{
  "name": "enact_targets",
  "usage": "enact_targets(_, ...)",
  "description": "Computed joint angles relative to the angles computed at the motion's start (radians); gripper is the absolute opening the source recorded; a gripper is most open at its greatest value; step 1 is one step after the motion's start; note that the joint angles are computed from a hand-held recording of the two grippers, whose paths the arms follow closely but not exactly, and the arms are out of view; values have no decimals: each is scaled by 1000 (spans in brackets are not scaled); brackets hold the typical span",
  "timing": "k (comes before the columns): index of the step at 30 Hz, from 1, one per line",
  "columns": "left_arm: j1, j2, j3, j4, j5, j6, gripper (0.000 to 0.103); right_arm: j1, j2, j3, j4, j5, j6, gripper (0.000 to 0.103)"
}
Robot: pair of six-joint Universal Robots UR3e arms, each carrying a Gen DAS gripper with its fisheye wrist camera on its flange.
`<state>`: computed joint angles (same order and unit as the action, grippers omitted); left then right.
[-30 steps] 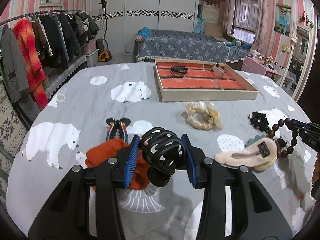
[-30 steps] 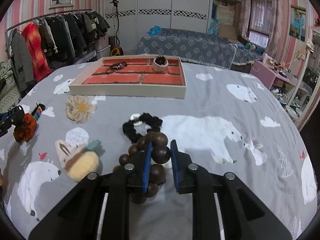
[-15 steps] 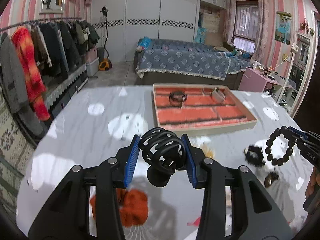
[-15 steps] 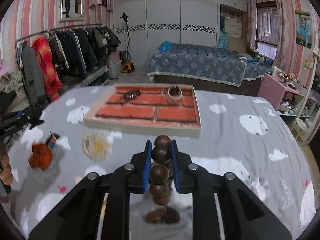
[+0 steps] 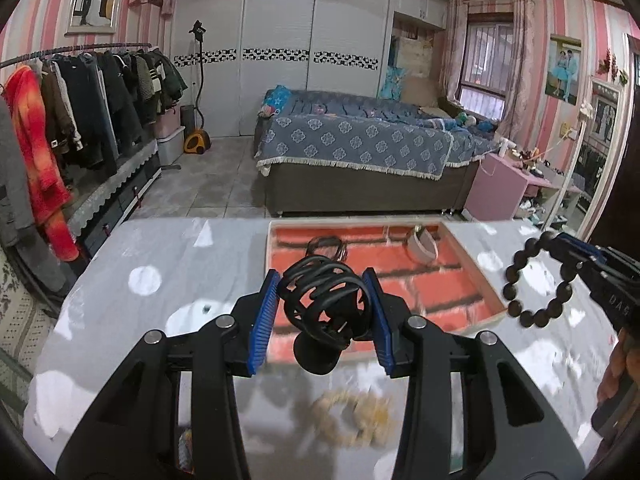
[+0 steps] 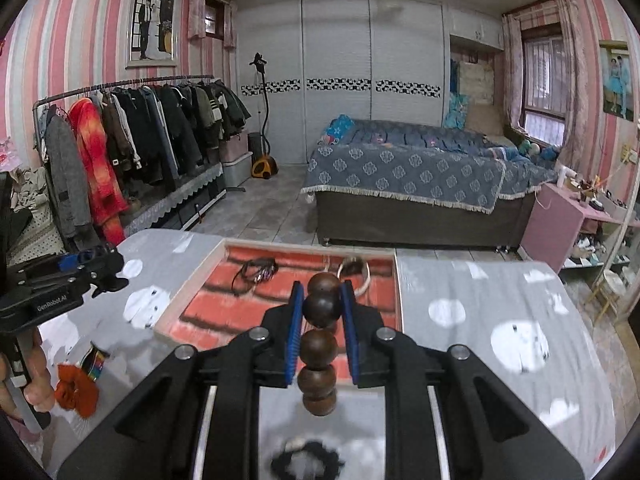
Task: Organize jewelry
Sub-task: 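Carry the claw clip and bead bracelet into the tray with both tools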
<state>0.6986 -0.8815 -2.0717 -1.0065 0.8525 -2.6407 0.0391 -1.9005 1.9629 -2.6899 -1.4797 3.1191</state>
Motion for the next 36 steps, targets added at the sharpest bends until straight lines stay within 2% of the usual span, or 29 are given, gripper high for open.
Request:
enact_targets(3,-170,-195,54,246,107,-159,41,-13,110,-88,-34,29,-1,19)
enact_targets(5,-258,-293,82,358,177,-223,41,-15,173,-139,-49,43,3,19)
enact_targets(8,-338,-407,129,453,239,-272,41,-9,277,-216,-76,59,18,19)
enact_targets(17,-428,-716,311,554,310,-342,41,22,536,-382,-184,76,40,19)
enact_targets(22,-458,-812,330,626,350,-356,41,16,618,-398,-225,84,47,19)
enact_targets(36,-508,-1018,428,627,449,-319,41,1,770,-461,-189,23,42,19)
